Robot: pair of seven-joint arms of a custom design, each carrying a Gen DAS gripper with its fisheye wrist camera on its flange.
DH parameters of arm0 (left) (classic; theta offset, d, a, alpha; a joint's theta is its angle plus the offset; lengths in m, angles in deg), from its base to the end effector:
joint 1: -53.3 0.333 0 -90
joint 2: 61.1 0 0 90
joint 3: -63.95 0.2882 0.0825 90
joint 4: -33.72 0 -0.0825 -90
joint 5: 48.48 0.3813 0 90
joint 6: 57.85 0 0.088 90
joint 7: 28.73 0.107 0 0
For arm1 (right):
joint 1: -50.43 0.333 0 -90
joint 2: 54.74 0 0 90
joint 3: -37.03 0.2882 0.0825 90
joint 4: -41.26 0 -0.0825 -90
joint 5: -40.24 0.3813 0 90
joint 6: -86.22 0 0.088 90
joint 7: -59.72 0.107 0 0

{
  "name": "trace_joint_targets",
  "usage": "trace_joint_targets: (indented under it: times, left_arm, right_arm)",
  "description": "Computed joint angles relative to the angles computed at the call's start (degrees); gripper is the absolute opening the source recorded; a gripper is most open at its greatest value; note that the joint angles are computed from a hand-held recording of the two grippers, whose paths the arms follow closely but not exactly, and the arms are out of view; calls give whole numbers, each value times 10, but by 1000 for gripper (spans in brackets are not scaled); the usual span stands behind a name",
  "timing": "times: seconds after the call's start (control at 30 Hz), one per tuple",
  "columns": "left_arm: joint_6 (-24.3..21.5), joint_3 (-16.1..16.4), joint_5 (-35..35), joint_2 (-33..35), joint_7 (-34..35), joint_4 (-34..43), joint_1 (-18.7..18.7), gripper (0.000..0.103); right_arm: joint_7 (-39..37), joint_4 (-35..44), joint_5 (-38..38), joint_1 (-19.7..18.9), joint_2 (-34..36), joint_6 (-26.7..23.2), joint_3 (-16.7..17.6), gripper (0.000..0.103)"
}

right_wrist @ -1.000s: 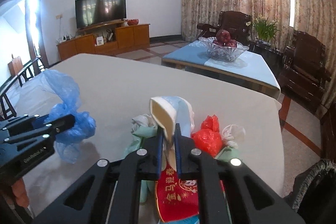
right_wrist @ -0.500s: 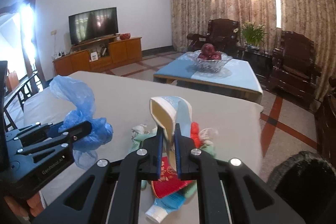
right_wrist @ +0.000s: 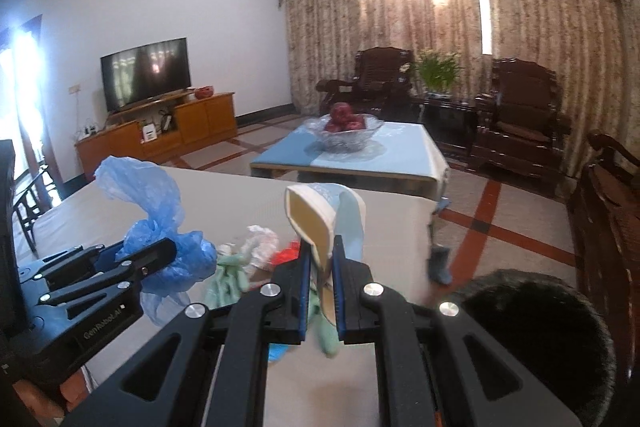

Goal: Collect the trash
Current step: 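Carry the bag and cup over the bin and open both tools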

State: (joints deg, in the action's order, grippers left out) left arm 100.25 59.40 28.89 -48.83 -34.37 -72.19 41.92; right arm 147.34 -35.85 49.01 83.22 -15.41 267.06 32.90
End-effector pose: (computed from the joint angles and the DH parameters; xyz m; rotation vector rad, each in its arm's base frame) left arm 0.6028 -0.2114 0.4365 -1.7923 1.3621 -0.8855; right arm 0.6639 0.3670 0.4414 -1.7489 1.1191 -0.6388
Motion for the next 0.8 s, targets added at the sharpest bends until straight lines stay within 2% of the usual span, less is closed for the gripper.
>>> trace_joint_targets:
  times: [0.13, 0.4, 0.67, 0.8]
  left_arm:
    - [12, -6, 1, 20, 5, 25, -14, 26]
    - [49, 3, -13, 89, 36, 108, -58, 26]
    - [83, 17, -89, 176, 126, 213, -101, 26]
    - [102, 25, -127, 208, 172, 248, -117, 26]
  right_arm:
    - [14, -57, 5, 13, -35, 19, -33, 10]
    - [51, -153, 24, 79, -84, 49, -148, 10]
    - [65, -226, 60, 156, -109, 63, -266, 10]
    - [62, -249, 82, 174, -115, 66, -298, 10]
